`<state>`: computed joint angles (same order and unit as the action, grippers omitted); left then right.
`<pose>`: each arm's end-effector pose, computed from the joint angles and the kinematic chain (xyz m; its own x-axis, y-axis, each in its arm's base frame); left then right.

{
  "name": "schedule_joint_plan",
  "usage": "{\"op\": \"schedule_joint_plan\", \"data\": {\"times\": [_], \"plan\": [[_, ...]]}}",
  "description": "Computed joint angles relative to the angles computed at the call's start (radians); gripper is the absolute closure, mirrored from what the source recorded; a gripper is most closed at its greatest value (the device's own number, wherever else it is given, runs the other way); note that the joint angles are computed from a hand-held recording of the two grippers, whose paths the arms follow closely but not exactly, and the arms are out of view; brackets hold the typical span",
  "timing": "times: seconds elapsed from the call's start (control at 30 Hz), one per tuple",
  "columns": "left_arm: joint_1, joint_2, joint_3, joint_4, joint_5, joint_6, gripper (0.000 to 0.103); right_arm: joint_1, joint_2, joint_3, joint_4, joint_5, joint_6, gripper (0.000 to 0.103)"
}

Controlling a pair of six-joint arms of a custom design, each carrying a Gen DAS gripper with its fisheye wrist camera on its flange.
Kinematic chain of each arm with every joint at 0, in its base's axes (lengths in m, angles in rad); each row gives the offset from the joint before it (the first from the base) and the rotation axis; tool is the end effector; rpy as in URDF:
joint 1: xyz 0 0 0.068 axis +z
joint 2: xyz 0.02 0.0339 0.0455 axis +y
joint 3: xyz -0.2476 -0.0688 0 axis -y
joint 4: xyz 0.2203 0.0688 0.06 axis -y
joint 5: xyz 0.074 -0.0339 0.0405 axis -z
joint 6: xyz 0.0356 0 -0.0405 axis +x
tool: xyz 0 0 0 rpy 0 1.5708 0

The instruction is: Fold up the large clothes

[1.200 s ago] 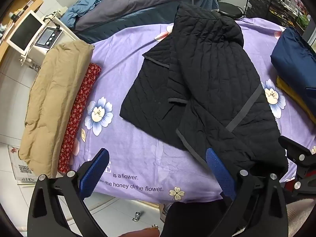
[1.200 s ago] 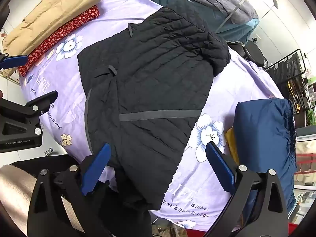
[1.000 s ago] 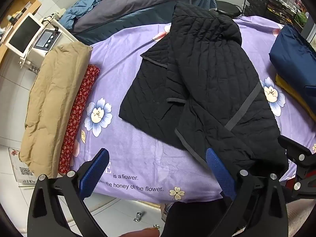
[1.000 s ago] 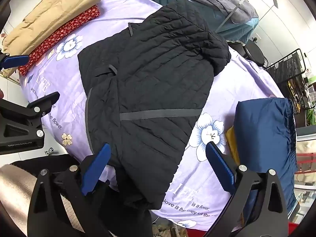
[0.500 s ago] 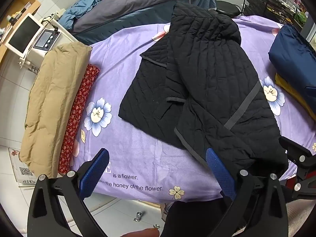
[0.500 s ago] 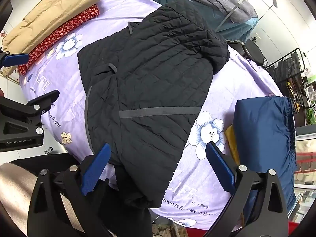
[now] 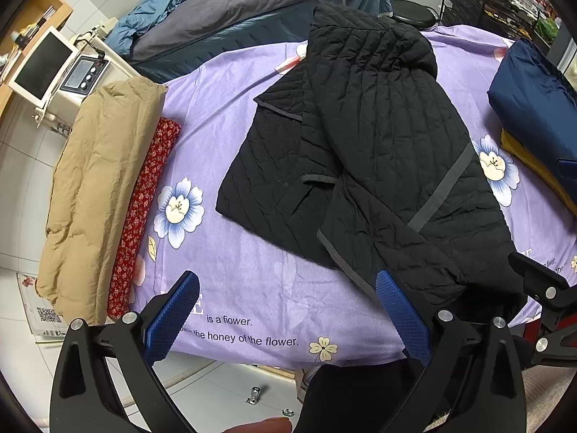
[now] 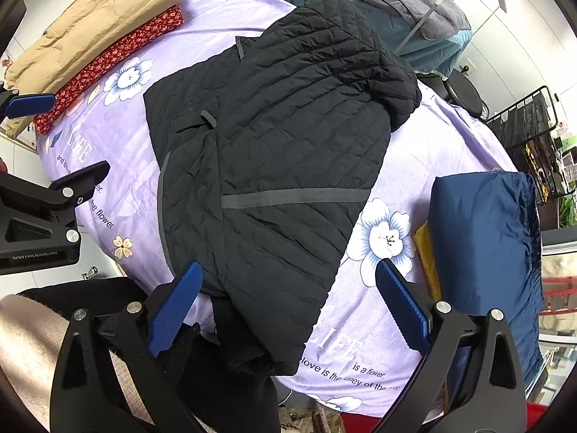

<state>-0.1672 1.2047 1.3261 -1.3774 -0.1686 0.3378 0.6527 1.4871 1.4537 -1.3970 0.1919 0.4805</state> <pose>0.1751 -0.0235 0.3272 -0.8472 0.4743 -0.2392 0.4172 0.8729 0.2532 0.1922 0.1384 0.3050 -0.9633 -0.1653 -0.2114 -0.1463 0.9839 -0.1028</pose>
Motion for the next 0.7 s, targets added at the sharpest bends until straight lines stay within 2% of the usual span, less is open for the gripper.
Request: {"op": "schedule_joint_plan", "data": {"times": [0.7], "plan": [[0.012,-0.037,-0.022,-0.01,0.001,0.024,0.007,0.023,-0.012,-0.012,-0.013,0.001,0.028,0.008]]}}
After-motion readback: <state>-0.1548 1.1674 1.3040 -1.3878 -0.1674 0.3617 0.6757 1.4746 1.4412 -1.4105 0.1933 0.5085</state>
